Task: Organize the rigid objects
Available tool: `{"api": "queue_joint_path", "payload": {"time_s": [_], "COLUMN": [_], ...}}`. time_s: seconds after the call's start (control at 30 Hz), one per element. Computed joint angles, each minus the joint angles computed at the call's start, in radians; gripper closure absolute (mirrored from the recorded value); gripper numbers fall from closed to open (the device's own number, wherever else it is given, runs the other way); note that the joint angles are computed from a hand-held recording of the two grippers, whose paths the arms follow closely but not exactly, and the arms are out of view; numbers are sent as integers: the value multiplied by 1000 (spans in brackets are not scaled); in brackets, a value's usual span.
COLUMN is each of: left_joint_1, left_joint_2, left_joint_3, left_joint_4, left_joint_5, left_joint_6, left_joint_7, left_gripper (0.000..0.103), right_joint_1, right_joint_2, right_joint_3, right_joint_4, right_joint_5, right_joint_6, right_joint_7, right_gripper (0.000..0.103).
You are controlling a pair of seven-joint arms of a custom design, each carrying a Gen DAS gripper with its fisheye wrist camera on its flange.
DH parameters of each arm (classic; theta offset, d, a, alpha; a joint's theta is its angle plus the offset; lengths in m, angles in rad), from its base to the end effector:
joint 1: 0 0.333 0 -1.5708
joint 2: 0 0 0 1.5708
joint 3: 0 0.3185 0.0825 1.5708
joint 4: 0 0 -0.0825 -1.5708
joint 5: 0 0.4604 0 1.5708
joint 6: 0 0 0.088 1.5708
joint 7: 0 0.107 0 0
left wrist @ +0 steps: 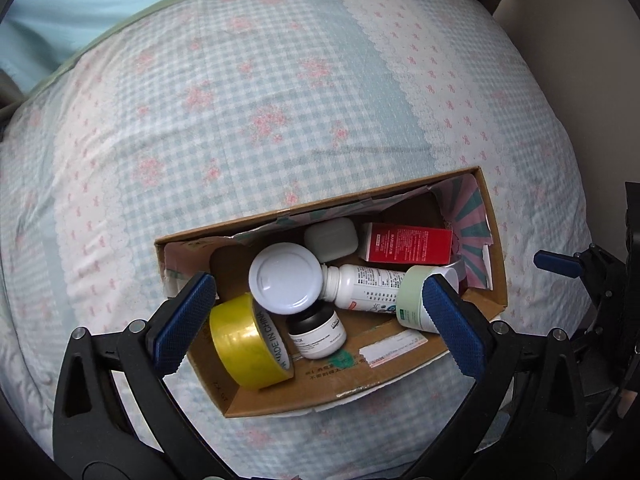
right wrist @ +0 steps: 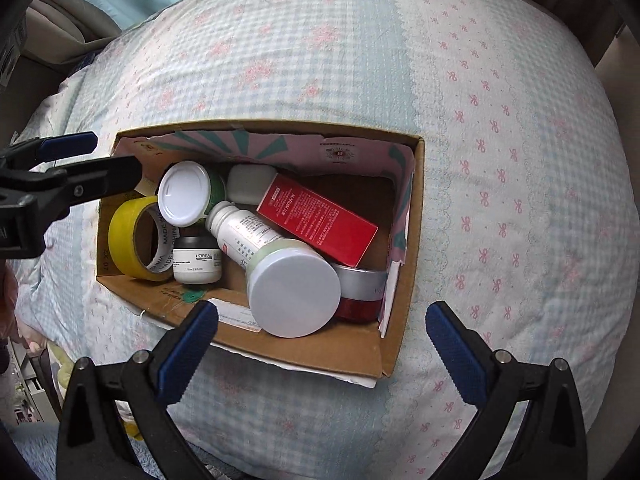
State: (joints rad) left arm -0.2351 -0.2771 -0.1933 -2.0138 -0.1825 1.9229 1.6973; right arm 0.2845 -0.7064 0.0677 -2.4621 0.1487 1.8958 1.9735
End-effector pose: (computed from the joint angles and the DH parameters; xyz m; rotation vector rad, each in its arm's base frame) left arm 0.5076 -0.2553 0.5758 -1.5819 2.6823 -0.3439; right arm 0.3959 0.1590 0.5313 -1.9932 2.2061 0.0525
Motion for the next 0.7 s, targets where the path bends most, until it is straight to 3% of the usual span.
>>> {"api": "queue_joint_path", "payload": {"time_s": [0.37,0.7], "left_joint_1": [-4,1], "left_joint_2": [-289,-559], "left_joint_3": [30,42], "left_joint_4": [-70,-51], "left_joint_5": [-46,-12], "left_joint_6": [59,102], "left_joint_7": [-90,-197], "left_gripper": [0,0], "right_joint_1": [-23,-88], "right_joint_2": [-167,-234], "right_joint_3": [37,145], "right_joint_4": [76,359], "right_joint_5": [-50,-231], "right_joint_6": [-62,-150], "right_joint_7": [73,187], "right_gripper": [0,0]}}
